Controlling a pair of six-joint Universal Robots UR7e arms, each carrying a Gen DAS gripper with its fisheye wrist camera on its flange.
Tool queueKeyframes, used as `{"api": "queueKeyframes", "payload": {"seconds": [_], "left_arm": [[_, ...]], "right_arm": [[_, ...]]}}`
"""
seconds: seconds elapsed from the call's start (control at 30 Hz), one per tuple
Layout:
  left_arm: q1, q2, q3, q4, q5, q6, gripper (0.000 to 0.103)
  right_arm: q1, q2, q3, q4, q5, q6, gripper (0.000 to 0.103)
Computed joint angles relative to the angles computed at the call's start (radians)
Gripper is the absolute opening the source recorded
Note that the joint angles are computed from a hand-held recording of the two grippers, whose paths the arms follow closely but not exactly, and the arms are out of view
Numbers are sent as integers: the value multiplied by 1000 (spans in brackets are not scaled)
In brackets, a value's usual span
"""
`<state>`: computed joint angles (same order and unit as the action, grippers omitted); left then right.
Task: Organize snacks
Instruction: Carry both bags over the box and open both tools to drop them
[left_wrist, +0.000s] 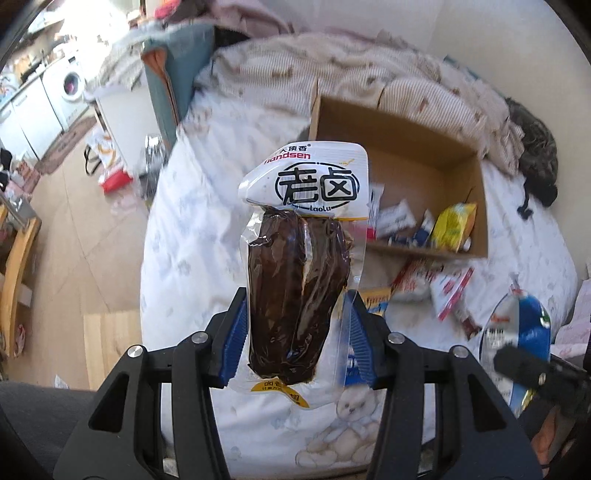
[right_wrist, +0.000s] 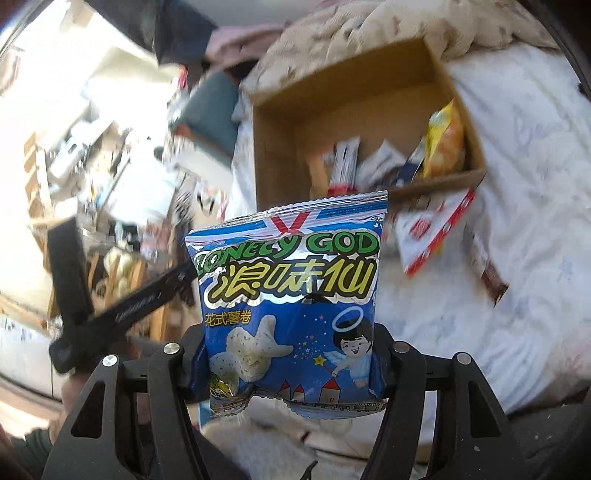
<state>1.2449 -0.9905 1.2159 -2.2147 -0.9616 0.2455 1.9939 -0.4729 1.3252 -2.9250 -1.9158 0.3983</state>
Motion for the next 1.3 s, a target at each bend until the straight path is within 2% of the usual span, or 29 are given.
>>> {"api": "queueKeyframes", "payload": {"seconds": [0.13,0.27,0.43,0.73,0.9,1.1,1.2,1.3], "left_arm": [[-5,3,4,-46,-3,30,47],[-1,21,-4,-53,4,47,47],[10,52,-50,20,-3,-20,47],[-12,175,-181,-19,8,117,47],[-4,278,-314,-11,-32,184,47],[22,421,-529,97,-36,150,47],[22,442,-531,33,-11,188,47],[24,452,-568,99,-70,175,47]], "right_arm": [[-1,5,1,-83,-20,-1,66],[-10,30,-48,-100,-37,-20,66],[-25,41,-73,-93,-37,0,66],[-50,83,-222,4,-90,-71,66],[-76,124,-331,88,-113,-85,66],[-112,163,-439,172,-123,-69,67],[-125,182,-485,196,-126,-55,67],[-136,212,-546,241,-122,-48,67]]}}
